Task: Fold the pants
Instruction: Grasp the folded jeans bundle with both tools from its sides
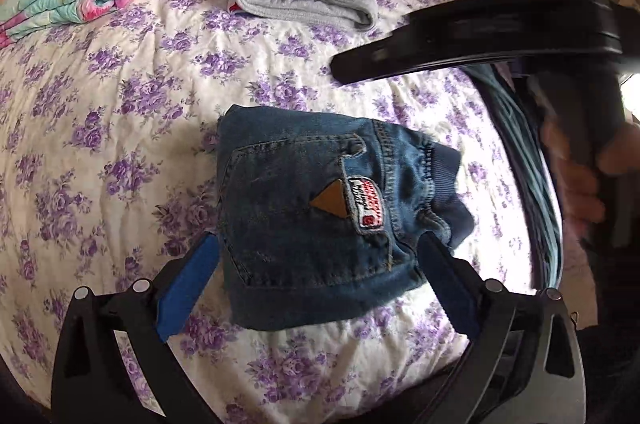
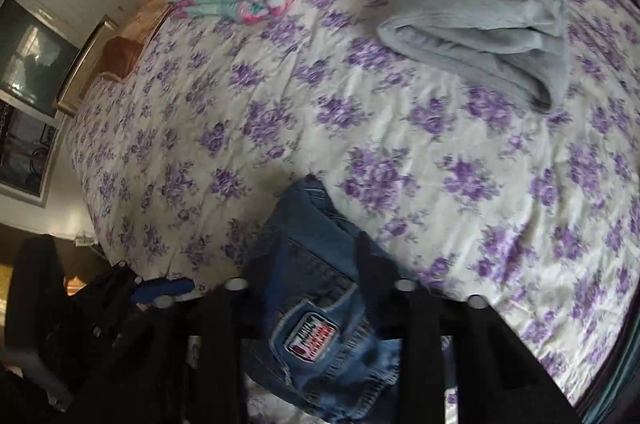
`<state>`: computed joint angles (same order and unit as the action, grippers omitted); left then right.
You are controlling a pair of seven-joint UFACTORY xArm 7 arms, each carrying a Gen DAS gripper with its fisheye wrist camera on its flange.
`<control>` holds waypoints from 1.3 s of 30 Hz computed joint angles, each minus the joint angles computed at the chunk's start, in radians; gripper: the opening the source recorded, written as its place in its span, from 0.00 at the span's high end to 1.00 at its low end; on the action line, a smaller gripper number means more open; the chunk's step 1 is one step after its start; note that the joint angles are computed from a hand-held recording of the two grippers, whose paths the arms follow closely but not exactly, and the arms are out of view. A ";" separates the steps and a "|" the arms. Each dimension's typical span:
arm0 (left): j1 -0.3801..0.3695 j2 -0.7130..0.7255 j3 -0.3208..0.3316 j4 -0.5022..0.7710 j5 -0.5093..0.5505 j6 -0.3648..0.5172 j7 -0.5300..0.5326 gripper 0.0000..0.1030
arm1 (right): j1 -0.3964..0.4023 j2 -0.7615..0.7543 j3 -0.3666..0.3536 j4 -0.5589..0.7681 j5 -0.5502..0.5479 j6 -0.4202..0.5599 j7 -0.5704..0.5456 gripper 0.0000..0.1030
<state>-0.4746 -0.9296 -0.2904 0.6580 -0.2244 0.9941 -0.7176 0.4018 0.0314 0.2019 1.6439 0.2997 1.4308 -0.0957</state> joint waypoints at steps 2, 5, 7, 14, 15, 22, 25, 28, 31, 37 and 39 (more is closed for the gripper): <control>-0.015 -0.051 -0.010 -0.015 -0.010 -0.013 -0.014 0.18 | 0.025 0.068 0.021 0.055 0.002 0.027 0.014 0.87; -0.048 -0.040 0.002 -0.040 -0.049 -0.037 -0.003 0.59 | 0.074 0.142 0.042 0.117 -0.066 0.061 0.036 0.87; -0.068 -0.001 0.020 -0.072 -0.086 -0.069 0.012 0.70 | 0.112 0.186 0.046 0.136 -0.145 0.098 0.056 0.89; -0.083 0.100 -0.003 -0.112 -0.067 -0.151 0.014 0.69 | 0.161 0.201 0.037 0.048 -0.246 0.016 0.100 0.94; -0.085 0.112 -0.007 -0.098 -0.055 -0.138 0.011 0.68 | 0.158 0.190 0.037 0.036 -0.239 0.008 0.099 0.94; -0.075 0.086 0.013 -0.043 -0.034 -0.047 -0.010 0.52 | 0.020 -0.079 -0.021 -0.134 -0.044 -0.086 0.035 0.18; -0.015 -0.005 -0.001 -0.048 0.019 0.011 -0.065 0.19 | -0.053 -0.256 -0.071 -0.273 -0.057 -0.100 0.040 0.16; 0.034 -0.018 0.015 -0.043 0.052 0.088 -0.081 0.18 | -0.122 -0.376 -0.124 -0.394 -0.035 -0.051 0.066 0.15; 0.064 -0.042 0.090 -0.091 0.019 0.108 -0.076 0.18 | -0.162 -0.498 -0.159 -0.552 0.047 -0.060 0.117 0.15; 0.074 -0.059 0.144 -0.148 -0.087 0.081 -0.048 0.18 | -0.159 -0.515 -0.175 -0.676 0.214 -0.120 0.177 0.16; 0.075 -0.039 0.139 -0.131 -0.096 0.084 -0.036 0.18 | -0.149 -0.493 -0.173 -0.682 0.239 -0.128 0.175 0.16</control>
